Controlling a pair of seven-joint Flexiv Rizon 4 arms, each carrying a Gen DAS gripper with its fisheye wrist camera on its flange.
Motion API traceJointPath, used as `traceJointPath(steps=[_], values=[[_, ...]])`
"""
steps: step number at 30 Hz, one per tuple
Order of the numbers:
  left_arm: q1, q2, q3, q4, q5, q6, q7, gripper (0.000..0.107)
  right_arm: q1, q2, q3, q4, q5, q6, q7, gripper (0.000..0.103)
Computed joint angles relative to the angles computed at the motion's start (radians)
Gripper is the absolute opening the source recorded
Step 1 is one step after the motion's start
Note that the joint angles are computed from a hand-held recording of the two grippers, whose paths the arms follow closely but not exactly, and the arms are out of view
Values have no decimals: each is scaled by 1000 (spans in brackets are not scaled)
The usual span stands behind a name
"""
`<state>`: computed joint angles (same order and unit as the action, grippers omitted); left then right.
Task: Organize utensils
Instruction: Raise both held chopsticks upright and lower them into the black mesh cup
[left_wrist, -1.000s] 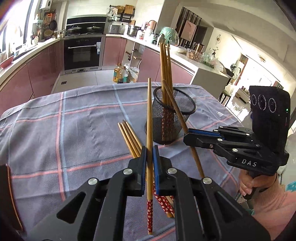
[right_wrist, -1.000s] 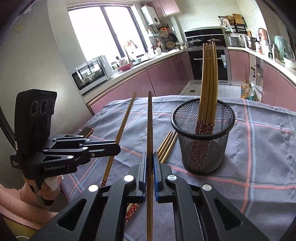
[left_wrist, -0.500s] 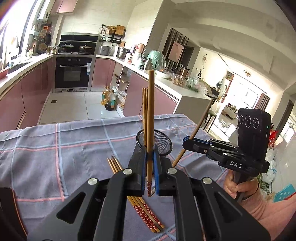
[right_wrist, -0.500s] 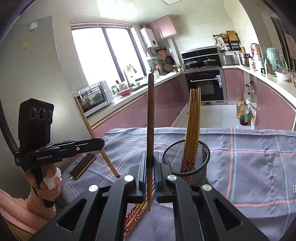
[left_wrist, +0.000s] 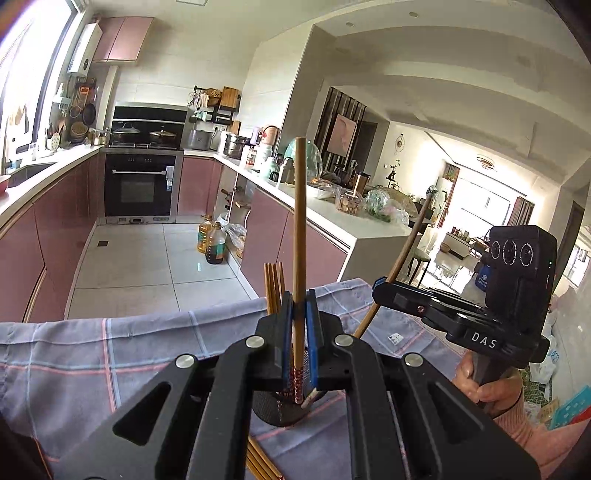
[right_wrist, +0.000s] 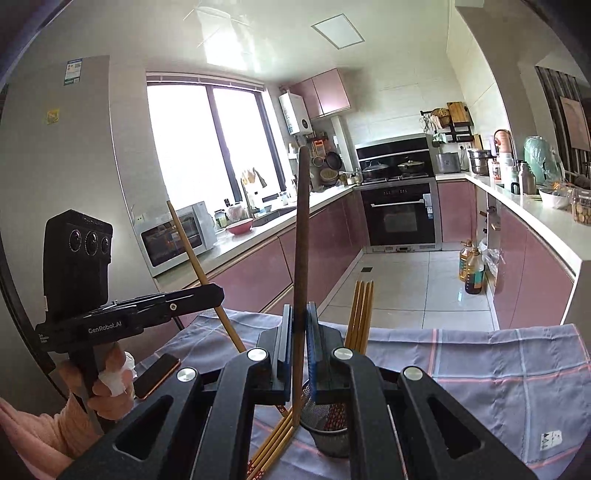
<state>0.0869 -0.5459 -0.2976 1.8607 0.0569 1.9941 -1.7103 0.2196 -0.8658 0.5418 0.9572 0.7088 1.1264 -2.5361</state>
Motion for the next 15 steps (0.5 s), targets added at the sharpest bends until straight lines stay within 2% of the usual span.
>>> traceJointPath(steps=[5,11,15], values=[[-145,-22,141,-63,-111,-45,65,8,28,-20,-28,-36,-30,37,27,6],[-175,-74,159,-122,-184,-139,131,8,55,-54,-54,-68,-90,45,98,6],[-190,-88,164,-136,-210,-209,175,8,83,-79,-96,-91,-164,5,179,6]])
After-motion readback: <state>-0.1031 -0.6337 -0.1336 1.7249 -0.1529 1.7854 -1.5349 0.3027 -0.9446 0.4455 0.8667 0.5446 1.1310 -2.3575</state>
